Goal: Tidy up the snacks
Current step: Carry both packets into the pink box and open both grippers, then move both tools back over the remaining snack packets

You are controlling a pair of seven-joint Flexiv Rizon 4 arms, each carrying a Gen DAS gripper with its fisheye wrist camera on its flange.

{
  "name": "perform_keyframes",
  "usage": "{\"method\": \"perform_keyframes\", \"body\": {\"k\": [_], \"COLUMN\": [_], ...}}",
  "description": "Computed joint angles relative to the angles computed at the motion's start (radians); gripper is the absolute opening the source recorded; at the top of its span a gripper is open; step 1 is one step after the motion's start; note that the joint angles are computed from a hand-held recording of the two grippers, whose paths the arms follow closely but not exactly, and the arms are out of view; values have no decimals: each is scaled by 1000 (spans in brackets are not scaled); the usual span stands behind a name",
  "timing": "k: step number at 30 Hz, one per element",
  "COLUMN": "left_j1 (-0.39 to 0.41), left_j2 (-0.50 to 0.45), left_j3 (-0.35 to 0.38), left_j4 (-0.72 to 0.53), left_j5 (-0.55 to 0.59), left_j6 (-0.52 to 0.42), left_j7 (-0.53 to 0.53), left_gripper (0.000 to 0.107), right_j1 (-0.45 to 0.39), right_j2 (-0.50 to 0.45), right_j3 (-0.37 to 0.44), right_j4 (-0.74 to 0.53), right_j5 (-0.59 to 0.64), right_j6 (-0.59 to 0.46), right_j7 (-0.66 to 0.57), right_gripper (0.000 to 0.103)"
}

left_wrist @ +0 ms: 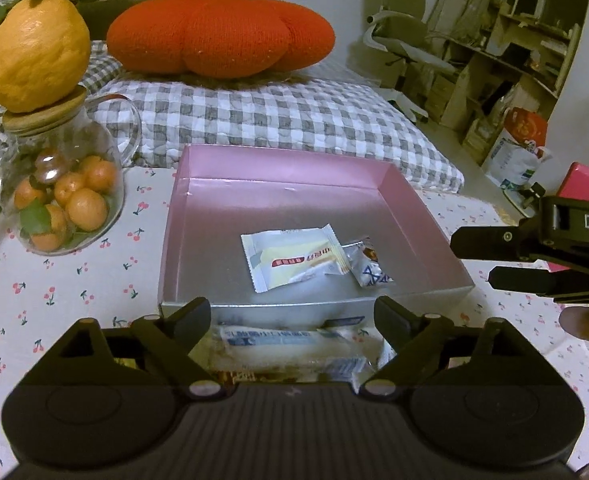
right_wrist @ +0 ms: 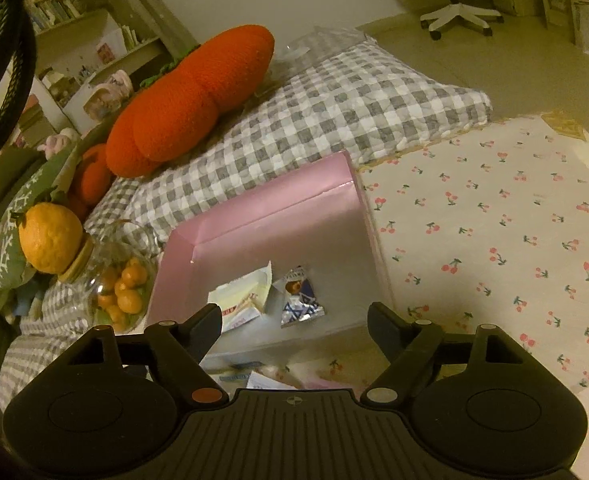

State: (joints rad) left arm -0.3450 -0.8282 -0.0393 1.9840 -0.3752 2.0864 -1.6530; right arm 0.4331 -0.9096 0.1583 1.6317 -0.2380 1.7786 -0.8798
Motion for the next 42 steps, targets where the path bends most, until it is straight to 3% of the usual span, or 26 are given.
{"method": "perform_keyframes", "body": {"k": [11, 19, 42], "left_j1": [3, -27, -44], "left_j2": [44, 79, 129], "left_j3": [2, 35, 4], "left_j4": [71, 131, 258], "left_j5": [23, 4, 33], "left_j6": [11, 24, 45], "left_j7": [10, 34, 49], "left_gripper": [96, 99, 100], "right_j1": [4, 10, 55], "right_j2": [56, 97, 174], "right_j3": [-8, -15, -107], "right_j4": [68, 127, 294], "right_j5": [-1, -7, 15], "right_j6": [-27, -24, -38], "right_j7": [-23, -60, -142], "right_gripper": [82, 88, 89]}}
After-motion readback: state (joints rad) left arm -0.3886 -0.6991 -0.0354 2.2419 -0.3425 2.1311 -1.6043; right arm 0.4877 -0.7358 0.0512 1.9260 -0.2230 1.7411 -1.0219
